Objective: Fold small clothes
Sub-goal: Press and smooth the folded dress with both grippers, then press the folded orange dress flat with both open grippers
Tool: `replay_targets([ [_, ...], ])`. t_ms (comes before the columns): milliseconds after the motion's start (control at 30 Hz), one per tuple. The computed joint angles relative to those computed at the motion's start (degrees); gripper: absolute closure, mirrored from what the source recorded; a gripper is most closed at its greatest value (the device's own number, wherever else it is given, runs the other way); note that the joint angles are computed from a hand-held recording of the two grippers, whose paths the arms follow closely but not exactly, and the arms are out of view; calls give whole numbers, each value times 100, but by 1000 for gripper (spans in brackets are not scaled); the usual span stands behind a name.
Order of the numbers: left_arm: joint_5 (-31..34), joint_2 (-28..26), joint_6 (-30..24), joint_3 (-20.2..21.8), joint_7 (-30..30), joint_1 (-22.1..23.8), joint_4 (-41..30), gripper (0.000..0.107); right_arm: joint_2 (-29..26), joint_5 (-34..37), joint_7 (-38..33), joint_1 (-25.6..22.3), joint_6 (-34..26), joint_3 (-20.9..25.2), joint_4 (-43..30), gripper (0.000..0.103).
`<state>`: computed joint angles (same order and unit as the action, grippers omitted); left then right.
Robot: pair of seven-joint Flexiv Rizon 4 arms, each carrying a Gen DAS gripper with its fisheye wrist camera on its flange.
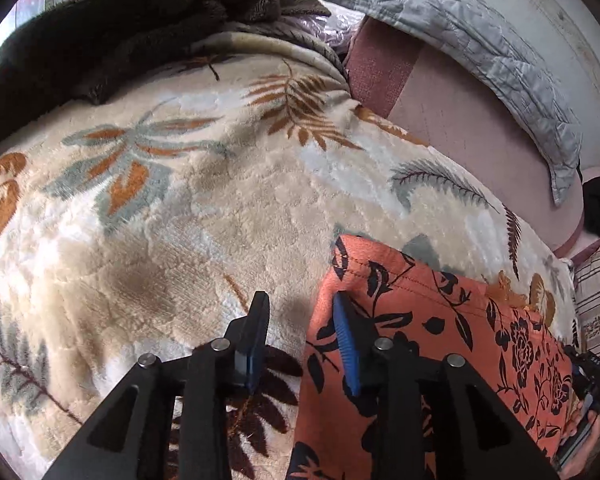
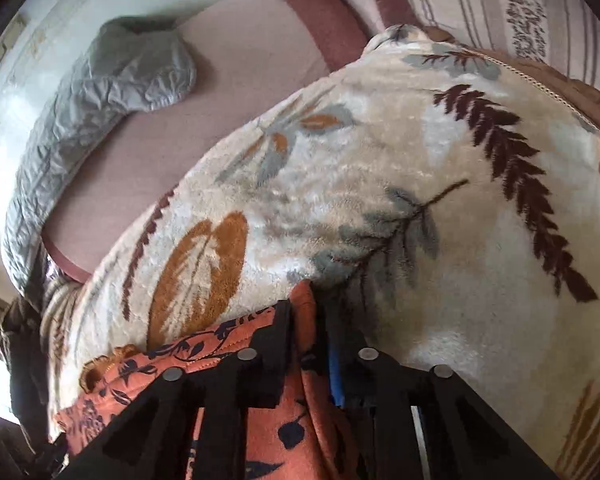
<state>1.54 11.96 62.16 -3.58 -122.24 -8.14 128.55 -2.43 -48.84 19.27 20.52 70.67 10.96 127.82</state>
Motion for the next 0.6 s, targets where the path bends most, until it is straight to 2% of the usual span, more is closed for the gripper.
replay_targets([
  [67, 479, 281, -66, -159, -386, 137, -54, 69, 389, -419, 436, -81, -92, 12, 181, 67],
  [100, 602, 401, -69, -210, -446, 146, -71, 63, 607, -596, 564, -132, -259, 84, 238, 59],
  [133, 682, 504, -75, -255, -445, 130, -94, 58, 834, -712, 646, -171, -483, 195, 278, 30],
  [167, 763, 591, -95, -317, -424, 109, -125, 55, 1041, -936, 804, -222, -680, 321, 307, 20],
  [200, 840, 665, -137, -389, -374, 74, -160, 51, 1235, -1211, 934, -271, -805, 449, 348, 20],
  [233, 895, 722, -220, -461, -284, 20, -204, 48, 1348, -1191, 717, -240, -839, 542, 340, 20],
  [300, 886, 794, -502, -581, -44, -157, -301, 39, 1374, -693, -85, 5, -913, 740, 217, 21],
  [333, 864, 822, -596, -625, 50, -253, -316, 36, 1323, -535, -348, 125, -935, 840, 149, 22],
  [433, 903, 990, -957, -790, 115, -448, -257, 33, 1000, 70, -1043, 604, -1090, 1102, -82, 37],
  [467, 948, 1029, -1183, -861, 115, -482, -249, 31, 839, 306, -1208, 764, -1130, 1146, -153, 38],
  [533, 1117, 1064, -1875, -1044, -1, -467, -290, 31, 550, 1031, -1679, 1107, -1353, 1208, -318, 39],
  [600, 1063, 986, -2521, -1027, -39, -535, -280, 31, 286, 2228, -2409, 1417, -1614, 1253, -511, 39],
])
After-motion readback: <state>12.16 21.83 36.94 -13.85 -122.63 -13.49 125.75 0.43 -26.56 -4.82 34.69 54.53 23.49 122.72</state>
